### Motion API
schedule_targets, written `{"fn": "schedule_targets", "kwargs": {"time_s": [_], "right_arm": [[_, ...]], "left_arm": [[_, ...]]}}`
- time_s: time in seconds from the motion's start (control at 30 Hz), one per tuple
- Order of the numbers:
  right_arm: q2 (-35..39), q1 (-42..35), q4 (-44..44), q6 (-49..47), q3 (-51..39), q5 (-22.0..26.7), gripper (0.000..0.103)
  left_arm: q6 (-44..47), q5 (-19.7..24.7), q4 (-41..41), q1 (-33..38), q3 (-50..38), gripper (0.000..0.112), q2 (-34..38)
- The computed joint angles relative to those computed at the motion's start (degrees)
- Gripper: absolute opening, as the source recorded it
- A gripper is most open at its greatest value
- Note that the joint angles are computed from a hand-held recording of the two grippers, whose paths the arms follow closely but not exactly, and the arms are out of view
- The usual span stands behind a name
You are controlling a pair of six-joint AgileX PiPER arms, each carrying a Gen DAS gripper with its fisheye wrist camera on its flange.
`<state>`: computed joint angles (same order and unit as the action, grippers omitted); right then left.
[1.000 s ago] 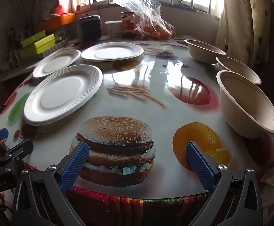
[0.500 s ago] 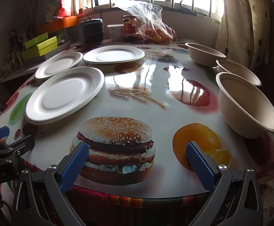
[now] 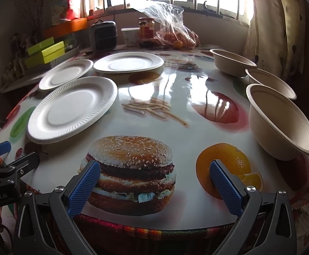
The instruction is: Organize plates and bowls
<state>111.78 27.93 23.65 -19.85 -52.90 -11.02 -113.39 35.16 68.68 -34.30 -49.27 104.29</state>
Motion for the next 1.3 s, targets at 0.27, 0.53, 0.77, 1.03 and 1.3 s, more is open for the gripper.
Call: {"fn": "schedule_targets", "kwargs": {"time_s": [0.27,0.53,0.77,1.03,1.3], "right_arm": [[0.13,-0.08,-0.66,0.49,-0.28,0.03,0.103],[0.59,0.79,0.37,-0.56,-0.57,-0.54,0.103],[0.56,0.81,0.34,-0.53,-0.51,-0.62,0.103],[0.50,0.77,0.15,-0.37,-0.46,-0.59,0.103],[0.46,0.73,-0.02,-0.20,-0.43,-0.60,0.103]], "left_arm": [[-2.52,-0.31,2.89,-0.07,1.09,0.101,-0.09],[-3.38,-0.27,3.66,-0.26,1.49,0.101,-0.17],[-3.21,-0.30,3.58,-0.19,1.52,0.101,-0.28],[-3.19,-0.21,3.52,-0.24,1.49,0.101,-0.24],[-3.31,-0.30,3.70,-0.19,1.64,0.101,-0.33]]}}
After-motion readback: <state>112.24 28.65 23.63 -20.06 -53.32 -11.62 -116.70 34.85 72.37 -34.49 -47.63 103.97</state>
